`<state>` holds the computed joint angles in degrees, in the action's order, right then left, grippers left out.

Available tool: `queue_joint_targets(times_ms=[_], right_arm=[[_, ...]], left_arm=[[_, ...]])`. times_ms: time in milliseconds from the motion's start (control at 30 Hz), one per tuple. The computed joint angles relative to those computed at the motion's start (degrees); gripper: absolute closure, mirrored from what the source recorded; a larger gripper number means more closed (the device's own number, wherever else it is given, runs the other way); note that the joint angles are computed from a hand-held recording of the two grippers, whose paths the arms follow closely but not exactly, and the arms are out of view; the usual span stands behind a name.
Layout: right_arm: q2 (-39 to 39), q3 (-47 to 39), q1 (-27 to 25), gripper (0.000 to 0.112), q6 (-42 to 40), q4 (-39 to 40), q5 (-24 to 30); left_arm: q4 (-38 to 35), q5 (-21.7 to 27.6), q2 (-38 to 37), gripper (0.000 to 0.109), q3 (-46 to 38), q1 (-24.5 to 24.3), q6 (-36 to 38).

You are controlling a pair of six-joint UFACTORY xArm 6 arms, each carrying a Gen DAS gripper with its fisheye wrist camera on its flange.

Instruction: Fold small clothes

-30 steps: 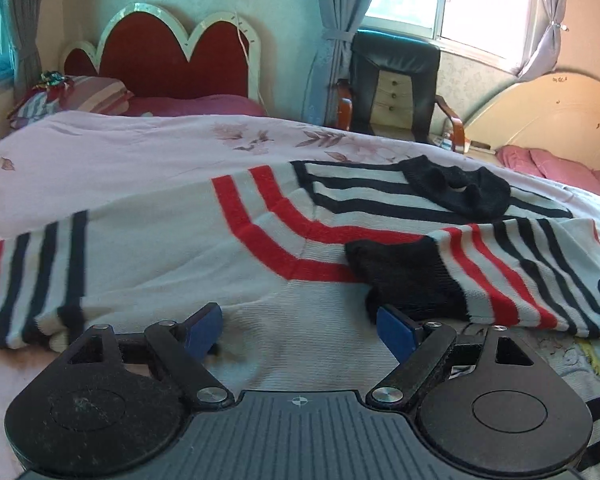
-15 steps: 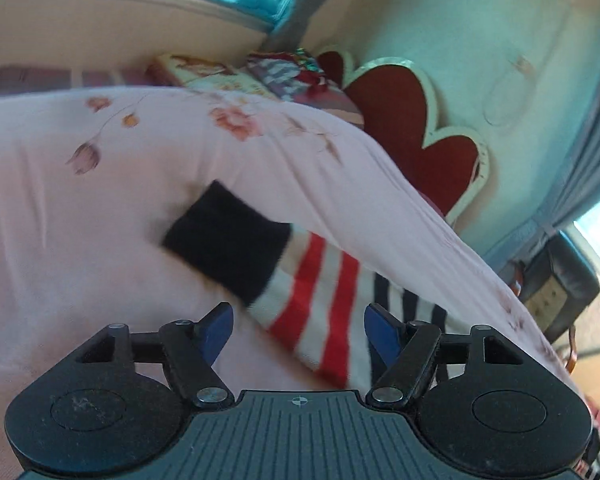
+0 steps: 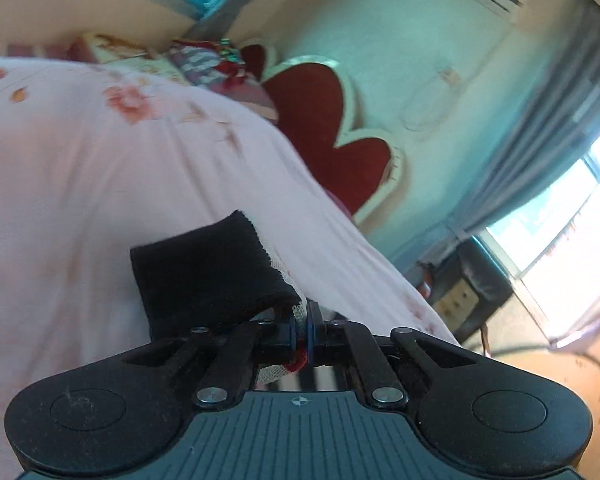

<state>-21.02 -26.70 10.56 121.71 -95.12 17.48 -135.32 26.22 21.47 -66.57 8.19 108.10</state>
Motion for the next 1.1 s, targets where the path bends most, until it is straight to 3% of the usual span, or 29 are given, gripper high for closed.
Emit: queue_joint_targets(times_ms=[200,467,600,700,733,767,800,833,867,900,1000,1067,1100], right_arm=[[1.8,-0.3,0.7,0.076,-0.5,3.9,1.5],[0.4,0.8,-0.4,0.076,2.2,2.9,0.0],[0.0,0.7,-0.6,0.075,3.9,1.6,-1.3],[0.4,0.0,-0.8,0.073,7.1,-1.1,-2.9],[0.7,-0.4,-1.0,0.071,9.1,-2.7,-3.5],[1.0,-0.8,-1.1,0.07,11.5,-4.6,-4.3],[1.4,-1.4,-1.1,0.067,14.4,-7.0,-5.2],[1.8,-2.1,-0.8,0.064,17.5,-9.7,-5.7],[2.2,-2.7,-0.3,0.064,19.9,-11.8,-5.9],[2.8,-3.5,0.2,0.064,21.9,-13.7,-6.3],[5.4,-7.2,2.4,0.064,28.3,-21.7,-8.0],[7.5,-9.7,4.4,0.064,27.2,-23.2,-8.2],[8.7,-11.1,5.4,0.064,26.3,-23.7,-8.3]], left_arm=[[2.8,-0.1,0.2,0.104,-2.2,-10.6,2.3],[15.8,-5.0,3.6,0.104,-8.3,-25.0,-6.7],[23.0,-9.8,4.1,0.104,-9.8,-33.2,-10.5],[27.0,-11.7,2.9,0.104,-7.2,-36.7,-11.9],[24.8,-14.0,2.3,0.103,-6.6,-38.0,-8.9],[20.7,-15.8,1.9,0.085,-6.7,-39.0,-3.4],[17.3,-15.2,0.1,0.068,-4.9,-39.2,1.6],[15.4,-12.7,-2.6,0.037,-1.9,-38.4,5.1],[11.1,-11.5,-4.7,0.034,0.0,-37.9,10.2],[8.7,-10.7,-8.2,0.034,3.8,-37.0,14.4],[7.8,-9.1,-14.5,0.037,10.8,-33.3,17.5],[6.3,-11.2,-17.0,0.057,13.8,-30.2,18.5],[3.4,-12.7,-17.8,0.059,14.8,-28.5,20.8]])
